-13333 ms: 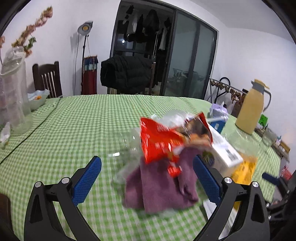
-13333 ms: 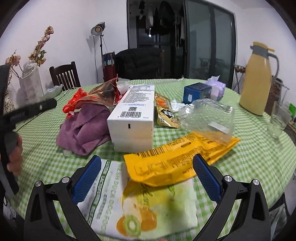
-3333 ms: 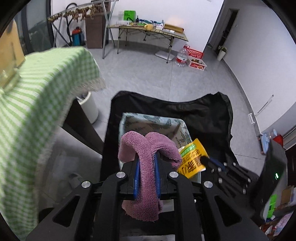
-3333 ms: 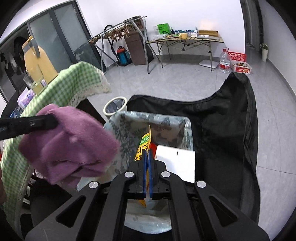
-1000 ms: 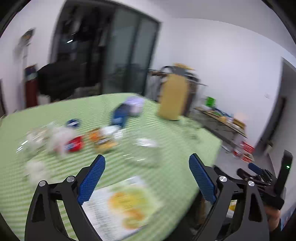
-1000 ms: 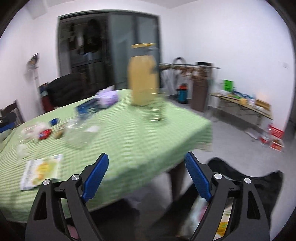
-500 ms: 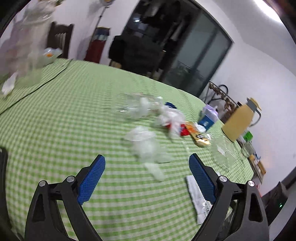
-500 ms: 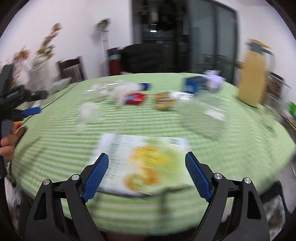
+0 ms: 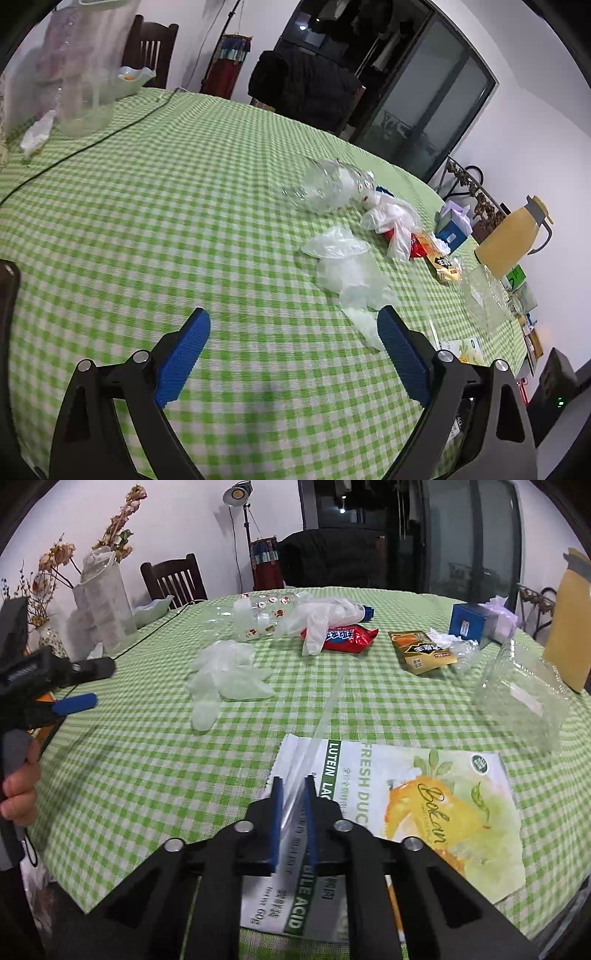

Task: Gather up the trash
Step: 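Grasp clear plastic wrapper with the left tool while the right tool grasps the white packet, then carry wrapper and white packet to the bin and open both tools over it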

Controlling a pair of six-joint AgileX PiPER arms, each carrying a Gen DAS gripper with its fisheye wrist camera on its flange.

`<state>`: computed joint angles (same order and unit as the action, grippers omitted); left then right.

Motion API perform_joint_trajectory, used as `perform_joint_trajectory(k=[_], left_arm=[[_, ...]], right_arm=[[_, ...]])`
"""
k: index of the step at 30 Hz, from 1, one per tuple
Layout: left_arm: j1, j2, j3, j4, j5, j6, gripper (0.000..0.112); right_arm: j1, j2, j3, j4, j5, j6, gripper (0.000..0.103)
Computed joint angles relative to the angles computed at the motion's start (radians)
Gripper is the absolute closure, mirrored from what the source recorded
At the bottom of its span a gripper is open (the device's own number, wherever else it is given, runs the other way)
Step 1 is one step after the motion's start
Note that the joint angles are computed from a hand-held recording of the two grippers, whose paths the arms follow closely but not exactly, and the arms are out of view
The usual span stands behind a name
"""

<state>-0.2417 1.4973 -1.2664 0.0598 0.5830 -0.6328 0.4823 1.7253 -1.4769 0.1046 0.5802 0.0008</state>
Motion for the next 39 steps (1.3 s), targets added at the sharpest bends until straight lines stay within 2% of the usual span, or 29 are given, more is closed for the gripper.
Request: perform_joint_trajectory(k=[5, 6, 9, 12, 14, 17, 18, 19, 20, 21, 22, 24, 26, 33, 36, 39], left_arm=[[-0.043, 0.105, -0.104, -0.008, 0.028, 0.010, 0.023], [-0.060, 0.127, -0.127, 0.026, 0.034, -0.013, 0.023], [-0.130, 0.222, -0.246, 0.200, 0.124, -0.125, 0.023], [-0.139, 0.286, -0.323, 0.163, 0.132, -0.102, 0.023], [-0.154, 0.345, -0.398, 0.203, 0.171, -0.131, 0.024], [-0.156, 0.423, -0.511, 0.193, 0.247, -0.141, 0.043], [-0.160, 0.423, -0.506, 0.218, 0.228, -0.173, 0.051], [-0.162, 0.424, -0.500, 0.221, 0.206, -0.173, 0.064], [-0.160, 0.435, -0.509, 0.211, 0.205, -0.157, 0.072], [-0.164, 0.448, -0.531, 0.228, 0.228, -0.168, 0.085], [-0.166, 0.448, -0.533, 0.237, 0.230, -0.179, 0.103], [-0.173, 0.437, -0.526, 0.247, 0.232, -0.182, 0.110], [-0.190, 0.407, -0.488, 0.287, 0.209, -0.212, 0.111], [-0.238, 0.309, -0.437, 0.346, 0.212, -0.283, 0.112], [-0.274, 0.296, -0.474, 0.382, 0.245, -0.301, 0.112], [-0.298, 0.296, -0.538, 0.358, 0.270, -0.268, 0.112]], right_arm=[[-0.016, -0.071, 0.056, 0.000, -0.048, -0.013, 0.098], [-0.028, -0.081, 0.065, 0.031, -0.058, -0.041, 0.098], [-0.067, -0.128, 0.104, 0.096, -0.080, -0.097, 0.098], [-0.103, -0.160, 0.128, 0.120, -0.086, -0.120, 0.098], [-0.125, -0.187, 0.153, 0.119, -0.098, -0.120, 0.098], [-0.157, -0.223, 0.188, 0.130, -0.113, -0.130, 0.098], [-0.173, -0.233, 0.200, 0.155, -0.116, -0.150, 0.098], [-0.186, -0.241, 0.212, 0.177, -0.122, -0.168, 0.098], [-0.199, -0.247, 0.224, 0.200, -0.132, -0.184, 0.098], [-0.217, -0.254, 0.238, 0.236, -0.140, -0.209, 0.098], [-0.234, -0.257, 0.247, 0.277, -0.137, -0.239, 0.098], [-0.264, -0.270, 0.269, 0.340, -0.141, -0.286, 0.098], [-0.290, -0.285, 0.287, 0.392, -0.142, -0.331, 0.098], [-0.377, -0.350, 0.345, 0.541, -0.144, -0.473, 0.098], [-0.425, -0.376, 0.366, 0.614, -0.140, -0.538, 0.098], [-0.494, -0.403, 0.396, 0.708, -0.139, -0.618, 0.098]])
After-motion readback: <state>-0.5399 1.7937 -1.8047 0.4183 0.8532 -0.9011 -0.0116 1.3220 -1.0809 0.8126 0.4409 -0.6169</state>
